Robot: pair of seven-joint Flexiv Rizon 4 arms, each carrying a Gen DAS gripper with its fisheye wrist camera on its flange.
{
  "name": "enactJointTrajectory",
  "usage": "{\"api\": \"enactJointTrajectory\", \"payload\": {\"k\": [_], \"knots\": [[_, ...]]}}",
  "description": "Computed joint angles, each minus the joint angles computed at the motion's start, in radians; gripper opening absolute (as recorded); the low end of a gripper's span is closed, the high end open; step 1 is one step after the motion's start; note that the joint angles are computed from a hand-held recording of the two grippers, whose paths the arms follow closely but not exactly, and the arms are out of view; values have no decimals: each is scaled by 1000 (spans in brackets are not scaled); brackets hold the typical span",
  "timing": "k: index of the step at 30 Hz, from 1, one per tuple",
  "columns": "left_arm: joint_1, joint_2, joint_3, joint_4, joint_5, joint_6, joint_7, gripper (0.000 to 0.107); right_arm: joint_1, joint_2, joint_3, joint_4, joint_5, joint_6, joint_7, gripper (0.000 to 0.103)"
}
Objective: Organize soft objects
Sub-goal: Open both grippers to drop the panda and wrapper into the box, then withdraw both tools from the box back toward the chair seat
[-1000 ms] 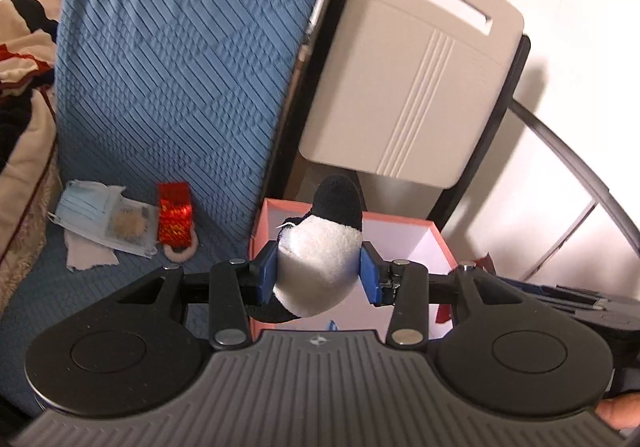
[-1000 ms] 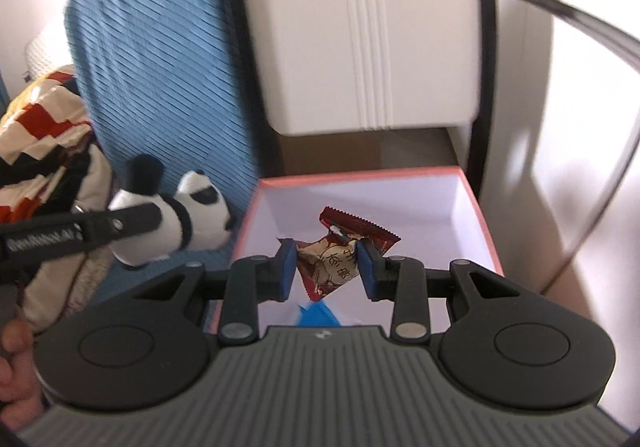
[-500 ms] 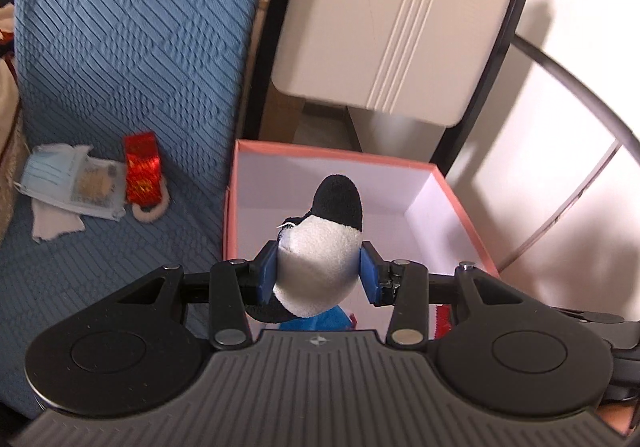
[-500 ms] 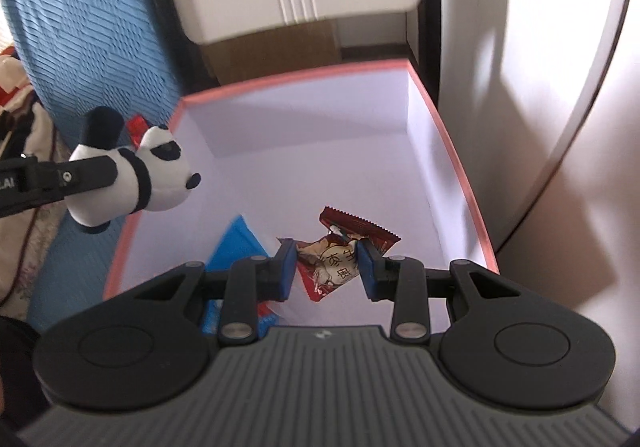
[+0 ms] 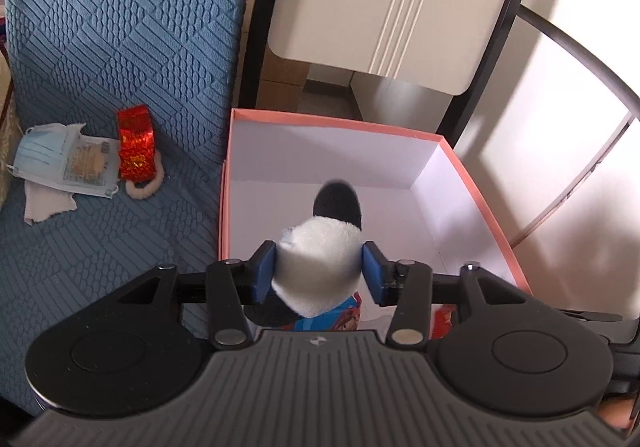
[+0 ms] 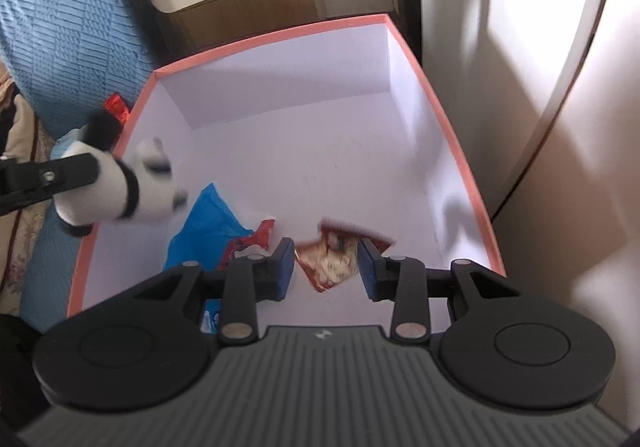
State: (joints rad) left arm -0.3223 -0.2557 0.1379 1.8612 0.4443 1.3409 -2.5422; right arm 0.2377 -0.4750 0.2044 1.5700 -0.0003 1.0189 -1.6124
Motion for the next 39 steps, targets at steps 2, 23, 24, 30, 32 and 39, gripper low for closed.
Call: {"api": "enactJointTrajectory", "payload": {"k": [2, 23, 24, 30, 32, 39], "knots": [[27, 12, -26, 25, -42, 32, 44, 65, 6, 9, -7, 4, -8, 2, 13, 54], [121, 359, -61, 104, 367, -21, -184, 65, 50, 181, 53, 77, 70, 172, -26, 59], [135, 379, -68, 116, 378, -18, -189, 65, 55, 188, 52, 86, 67, 181, -21, 59], [205, 451, -82, 203, 379, 74, -142, 65, 107, 241, 28, 191, -24, 269, 56, 59], [238, 479, -100, 236, 391, 80, -155, 65, 115, 250, 32, 214, -39, 289, 75, 59], [356, 561, -152, 345, 414, 130, -161, 65, 146, 263, 40, 293, -93, 369, 120, 59]]}}
